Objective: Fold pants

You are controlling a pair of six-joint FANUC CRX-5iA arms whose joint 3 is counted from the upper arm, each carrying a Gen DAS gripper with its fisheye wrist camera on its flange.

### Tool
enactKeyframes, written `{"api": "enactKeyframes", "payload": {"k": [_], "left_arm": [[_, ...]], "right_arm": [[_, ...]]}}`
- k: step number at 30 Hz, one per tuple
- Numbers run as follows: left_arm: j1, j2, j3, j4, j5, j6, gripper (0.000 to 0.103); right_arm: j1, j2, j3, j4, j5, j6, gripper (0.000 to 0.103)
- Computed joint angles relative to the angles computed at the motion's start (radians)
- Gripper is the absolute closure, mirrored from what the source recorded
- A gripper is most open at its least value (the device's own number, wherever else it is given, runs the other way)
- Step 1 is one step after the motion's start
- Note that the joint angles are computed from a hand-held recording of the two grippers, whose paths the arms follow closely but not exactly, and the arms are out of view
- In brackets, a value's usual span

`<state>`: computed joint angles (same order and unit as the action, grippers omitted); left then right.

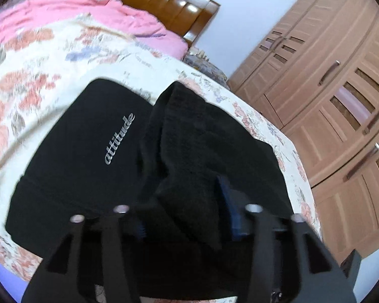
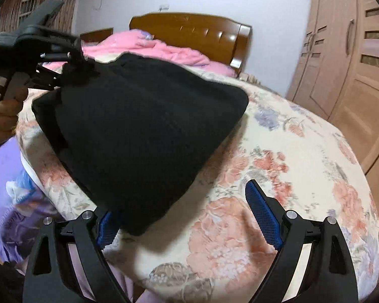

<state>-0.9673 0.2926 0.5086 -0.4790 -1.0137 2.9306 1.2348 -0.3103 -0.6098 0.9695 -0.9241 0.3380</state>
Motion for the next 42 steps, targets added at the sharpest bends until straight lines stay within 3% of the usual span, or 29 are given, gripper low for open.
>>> {"api": "enactKeyframes", "payload": {"k": [2, 6, 7, 8, 10, 14, 16, 19, 21, 23, 27, 29, 30, 37, 39, 40, 42], "left_arm": [[0.018, -0.009, -0.043, 0.033, 0.057, 0.002, 0.03], [0.01, 0.024, -0.002, 0.003, 0.027, -0.004, 0.027], [0.009, 0.039, 0.02, 0.0, 0.006, -0.015, 0.039], [0.009, 0.043, 0.026, 0.0, 0.004, -0.011, 0.058], [0.003, 0.033, 0.028, -0.019, 0.007, 0.013, 0.069], [-0.04, 0.017, 0.122, -0.112, -0.018, -0.052, 0.073], [-0.081, 0.031, 0.227, -0.197, -0.095, -0.119, 0.074], [-0.13, 0.016, 0.28, -0.299, -0.166, -0.152, 0.074], [-0.141, -0.02, 0.233, -0.335, -0.195, -0.117, 0.074], [-0.119, -0.079, 0.118, -0.319, -0.173, -0.019, 0.074], [-0.025, -0.191, -0.2, -0.188, -0.034, 0.21, 0.075], [-0.047, -0.231, -0.315, -0.257, 0.051, 0.35, 0.074], [-0.059, -0.239, -0.324, -0.28, 0.05, 0.368, 0.074], [-0.156, -0.153, -0.096, -0.351, -0.187, 0.2, 0.074], [-0.095, -0.159, -0.141, -0.263, -0.149, 0.177, 0.072], [-0.05, -0.173, -0.202, -0.203, -0.086, 0.185, 0.066], [-0.047, -0.21, -0.274, -0.239, 0.003, 0.234, 0.061]], "right_arm": [[-0.002, 0.003, 0.0, 0.003, 0.005, 0.001, 0.017], [-0.012, -0.009, -0.006, -0.006, 0.022, -0.007, 0.017], [-0.012, -0.009, -0.009, -0.002, 0.022, -0.01, 0.017], [-0.011, -0.008, -0.01, 0.006, 0.016, -0.013, 0.017], [0.0, -0.002, -0.011, 0.03, -0.01, -0.024, 0.017], [0.023, 0.031, 0.003, 0.074, -0.099, -0.019, 0.014], [0.04, 0.046, 0.017, 0.091, -0.136, -0.013, 0.013], [0.063, 0.067, 0.032, 0.161, -0.181, -0.017, 0.013], [0.062, 0.09, 0.053, 0.181, -0.196, 0.0, 0.013], [0.047, 0.113, 0.083, 0.121, -0.18, 0.05, 0.013], [0.035, 0.129, 0.091, 0.073, -0.162, 0.084, 0.012], [0.038, 0.133, 0.097, 0.069, -0.17, 0.096, 0.012], [0.04, 0.135, 0.098, 0.07, -0.175, 0.098, 0.012], [0.037, 0.129, 0.103, 0.048, -0.18, 0.092, 0.012], [0.041, 0.133, 0.103, 0.056, -0.182, 0.091, 0.012], [0.043, 0.134, 0.1, 0.061, -0.184, 0.093, 0.012], [0.044, 0.13, 0.099, 0.06, -0.179, 0.104, 0.012]]}}
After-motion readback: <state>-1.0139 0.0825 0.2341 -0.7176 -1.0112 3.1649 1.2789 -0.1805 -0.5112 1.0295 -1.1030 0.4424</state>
